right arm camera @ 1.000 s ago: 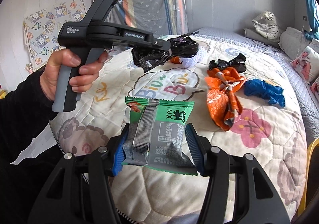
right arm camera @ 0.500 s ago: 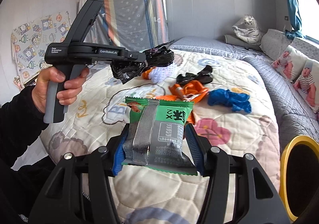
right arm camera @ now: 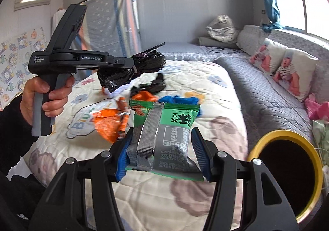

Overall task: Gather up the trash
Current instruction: 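Carry black bag and green wrapper in both grippers over the yellow bin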

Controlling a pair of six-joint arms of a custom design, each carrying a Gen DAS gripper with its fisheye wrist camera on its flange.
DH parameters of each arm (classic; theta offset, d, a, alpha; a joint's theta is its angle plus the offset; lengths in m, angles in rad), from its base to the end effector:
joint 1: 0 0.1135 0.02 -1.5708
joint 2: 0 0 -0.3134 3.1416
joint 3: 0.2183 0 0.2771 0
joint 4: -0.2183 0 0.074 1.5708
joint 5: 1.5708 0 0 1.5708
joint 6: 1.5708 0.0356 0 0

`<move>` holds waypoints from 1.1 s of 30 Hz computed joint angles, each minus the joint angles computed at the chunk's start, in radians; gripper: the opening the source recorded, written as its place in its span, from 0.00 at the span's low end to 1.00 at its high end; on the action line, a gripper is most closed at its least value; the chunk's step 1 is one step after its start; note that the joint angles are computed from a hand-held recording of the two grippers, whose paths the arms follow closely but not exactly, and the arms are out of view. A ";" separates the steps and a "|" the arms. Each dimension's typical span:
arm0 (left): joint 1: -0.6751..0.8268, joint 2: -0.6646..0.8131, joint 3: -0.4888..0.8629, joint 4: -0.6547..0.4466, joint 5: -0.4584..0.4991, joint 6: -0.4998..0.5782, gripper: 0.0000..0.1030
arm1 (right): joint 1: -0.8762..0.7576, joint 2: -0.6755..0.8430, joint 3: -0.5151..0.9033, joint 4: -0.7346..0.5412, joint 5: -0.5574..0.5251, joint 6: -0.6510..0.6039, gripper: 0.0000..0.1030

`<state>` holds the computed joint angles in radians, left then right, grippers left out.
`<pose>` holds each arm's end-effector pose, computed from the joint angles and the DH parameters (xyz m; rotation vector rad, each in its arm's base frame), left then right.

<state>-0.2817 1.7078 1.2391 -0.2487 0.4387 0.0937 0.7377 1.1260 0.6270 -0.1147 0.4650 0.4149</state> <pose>0.3909 -0.1289 0.2855 0.6482 2.1824 -0.5994 0.1868 0.1482 0.2587 -0.0829 2.1149 0.1768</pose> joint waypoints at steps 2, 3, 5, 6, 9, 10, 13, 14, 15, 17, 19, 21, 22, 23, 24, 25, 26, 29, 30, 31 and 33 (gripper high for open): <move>-0.041 0.020 0.026 -0.005 -0.010 -0.008 0.22 | -0.029 -0.045 -0.021 -0.028 0.019 0.006 0.51; -0.060 0.032 0.040 -0.007 -0.013 -0.012 0.22 | -0.043 -0.066 -0.031 -0.041 0.027 0.011 0.51; -0.102 0.052 0.063 -0.009 -0.022 -0.019 0.22 | -0.079 -0.115 -0.054 -0.070 0.038 0.024 0.51; -0.124 0.065 0.078 -0.016 -0.024 -0.022 0.22 | -0.099 -0.139 -0.065 -0.086 0.042 0.033 0.51; -0.181 0.093 0.108 -0.029 -0.028 -0.027 0.22 | -0.149 -0.201 -0.093 -0.142 0.080 0.067 0.51; -0.205 0.101 0.115 -0.025 -0.038 -0.027 0.22 | -0.167 -0.221 -0.102 -0.161 0.093 0.075 0.51; -0.256 0.127 0.139 -0.028 -0.039 -0.039 0.22 | -0.223 -0.272 -0.130 -0.194 0.113 0.081 0.51; -0.271 0.137 0.147 -0.030 -0.038 -0.044 0.22 | -0.244 -0.284 -0.139 -0.198 0.117 0.076 0.51; -0.287 0.144 0.153 -0.028 -0.041 -0.050 0.22 | -0.264 -0.299 -0.147 -0.209 0.126 0.074 0.51; -0.319 0.163 0.171 -0.032 -0.042 -0.057 0.22 | -0.303 -0.325 -0.162 -0.223 0.135 0.071 0.51; -0.348 0.181 0.186 -0.029 -0.040 -0.066 0.22 | -0.347 -0.350 -0.177 -0.231 0.133 0.061 0.51; -0.379 0.198 0.202 -0.018 -0.057 -0.082 0.22 | -0.411 -0.391 -0.197 -0.238 0.107 0.039 0.51; -0.394 0.209 0.212 -0.015 -0.056 -0.090 0.22 | -0.440 -0.409 -0.207 -0.241 0.091 0.033 0.51; -0.404 0.221 0.223 -0.018 -0.051 -0.098 0.22 | -0.473 -0.421 -0.215 -0.243 0.074 0.029 0.51; -0.414 0.234 0.237 -0.021 -0.049 -0.106 0.22 | -0.508 -0.442 -0.224 -0.250 0.053 0.016 0.51; -0.428 0.245 0.247 -0.021 -0.050 -0.111 0.22 | -0.532 -0.449 -0.230 -0.248 0.043 0.008 0.51; -0.440 0.252 0.251 -0.017 -0.056 -0.114 0.22 | -0.556 -0.457 -0.237 -0.249 0.034 -0.002 0.51; -0.467 0.269 0.258 -0.007 -0.064 -0.123 0.22 | -0.625 -0.476 -0.255 -0.245 -0.004 -0.027 0.51; -0.477 0.275 0.259 -0.003 -0.070 -0.128 0.22 | -0.651 -0.478 -0.261 -0.241 -0.020 -0.036 0.51; -0.484 0.282 0.264 -0.004 -0.072 -0.133 0.22 | -0.684 -0.480 -0.268 -0.234 -0.039 -0.048 0.51; -0.498 0.295 0.273 -0.008 -0.073 -0.137 0.22 | -0.723 -0.467 -0.275 -0.219 -0.059 -0.052 0.51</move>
<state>-0.7796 2.0025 1.5117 -0.2564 0.3658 -0.0435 0.0151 0.6588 0.3520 -0.3338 0.4064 0.3630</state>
